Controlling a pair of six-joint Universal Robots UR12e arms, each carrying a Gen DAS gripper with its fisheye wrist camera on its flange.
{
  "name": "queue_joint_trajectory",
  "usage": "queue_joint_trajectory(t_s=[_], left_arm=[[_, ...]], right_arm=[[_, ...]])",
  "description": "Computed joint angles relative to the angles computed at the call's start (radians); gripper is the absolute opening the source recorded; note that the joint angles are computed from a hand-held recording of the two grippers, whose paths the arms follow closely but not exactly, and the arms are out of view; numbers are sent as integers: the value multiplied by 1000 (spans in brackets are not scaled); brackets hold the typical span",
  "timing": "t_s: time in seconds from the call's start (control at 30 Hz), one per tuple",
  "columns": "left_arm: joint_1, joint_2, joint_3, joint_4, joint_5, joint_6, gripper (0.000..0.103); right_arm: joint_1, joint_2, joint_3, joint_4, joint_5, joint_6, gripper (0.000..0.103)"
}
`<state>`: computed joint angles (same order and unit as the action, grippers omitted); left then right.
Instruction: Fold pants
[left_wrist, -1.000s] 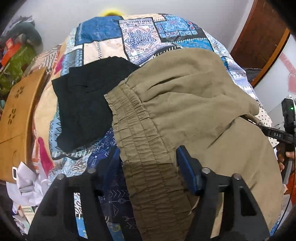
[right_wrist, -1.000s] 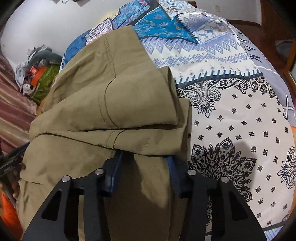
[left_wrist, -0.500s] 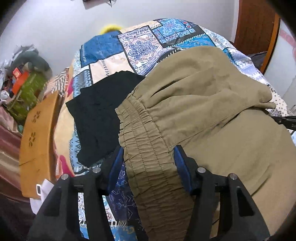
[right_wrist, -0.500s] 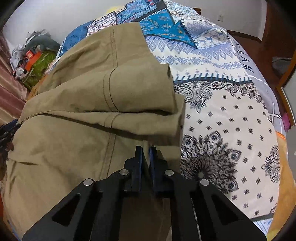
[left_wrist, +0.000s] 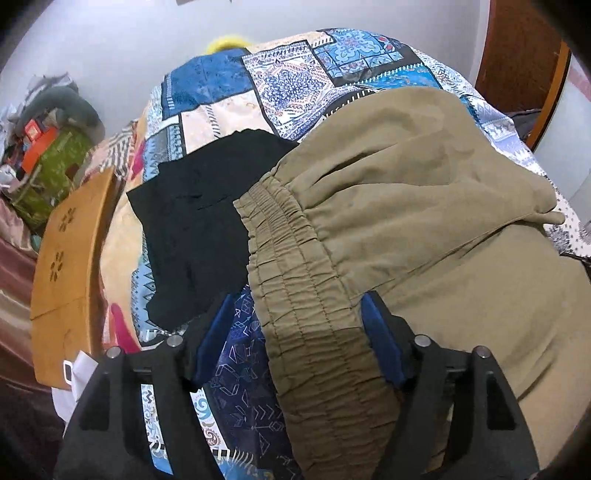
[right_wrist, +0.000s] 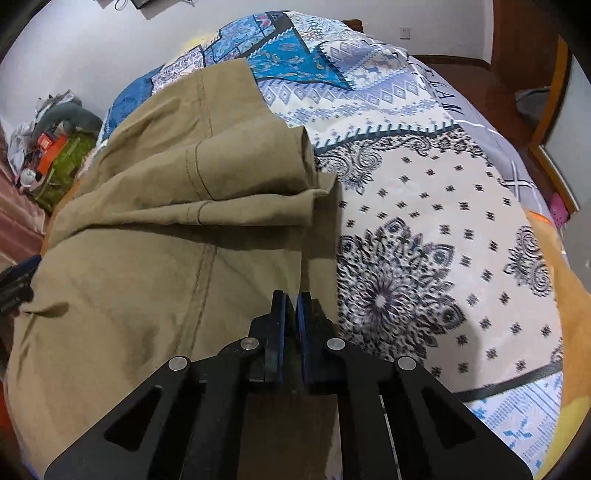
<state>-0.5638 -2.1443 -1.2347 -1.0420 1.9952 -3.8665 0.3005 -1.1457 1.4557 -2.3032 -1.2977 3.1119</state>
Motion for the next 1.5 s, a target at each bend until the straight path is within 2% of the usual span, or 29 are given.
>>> queue_joint_trajectory(t_s=[0.07, 0.13, 0.23, 0.3, 0.4, 0.47, 0.53, 0.73, 0.83, 0.9, 0.97, 1.0, 1.03, 1.07, 1.1, 1.13, 1.2, 1.3, 1.4, 1.5], left_arm=[[0, 1, 9, -12, -10, 4, 72], [0, 3, 17, -11, -13, 15, 72], [2, 10, 19, 22, -13, 28, 73], [4, 13, 22, 42, -5, 29, 78], [14, 14, 22, 69, -12, 32, 86], [25, 12, 26, 64, -29, 33, 87], [37, 7, 30, 46, -57, 14, 88], [71, -8, 22, 18, -206, -40, 88], [70, -18, 22, 13, -208, -37, 94], [69, -19, 17, 21, -198, -42, 98], [73, -17, 7, 39, -209, -45, 99], [74, -16, 2, 48, -207, -46, 99], [72, -17, 2, 49, -186, -44, 98], [64, -22, 11, 33, -136, -50, 95], [55, -28, 22, 7, -75, -58, 86], [49, -33, 30, -11, -33, -58, 82], [47, -33, 21, 7, -29, -42, 79], [37, -47, 37, -20, 30, -20, 79], [28, -50, 43, -36, 84, -31, 79], [30, -48, 36, -29, 79, -34, 80]], right_arm=[[3, -15, 13, -17, -29, -38, 5], [-6, -29, 26, -50, -7, -58, 6], [-16, -36, 24, -88, 5, -50, 9], [-24, -32, 14, -112, 20, -25, 17], [-30, -12, -16, -130, 43, 26, 42], [-25, 3, -37, -118, 46, 44, 70], [-22, 24, -62, -107, 65, 53, 75], [-8, 86, -133, -58, 55, 31, 75], [-3, 104, -147, -54, 53, 21, 72], [-5, 111, -148, -61, 82, 4, 62], [-7, 114, -150, -47, 110, -13, 46], [-4, 115, -151, -46, 100, -24, 46], [0, 113, -146, -56, 87, -34, 41], [3, 113, -143, -65, 75, -48, 31], [5, 113, -142, -66, 65, -63, 26], [6, 113, -142, -63, 62, -71, 21], [10, 112, -138, -79, 49, -85, 18], [34, 119, -136, -110, -49, -148, 15], [54, 128, -143, -115, -127, -190, 14], [58, 131, -153, -100, -143, -197, 14]])
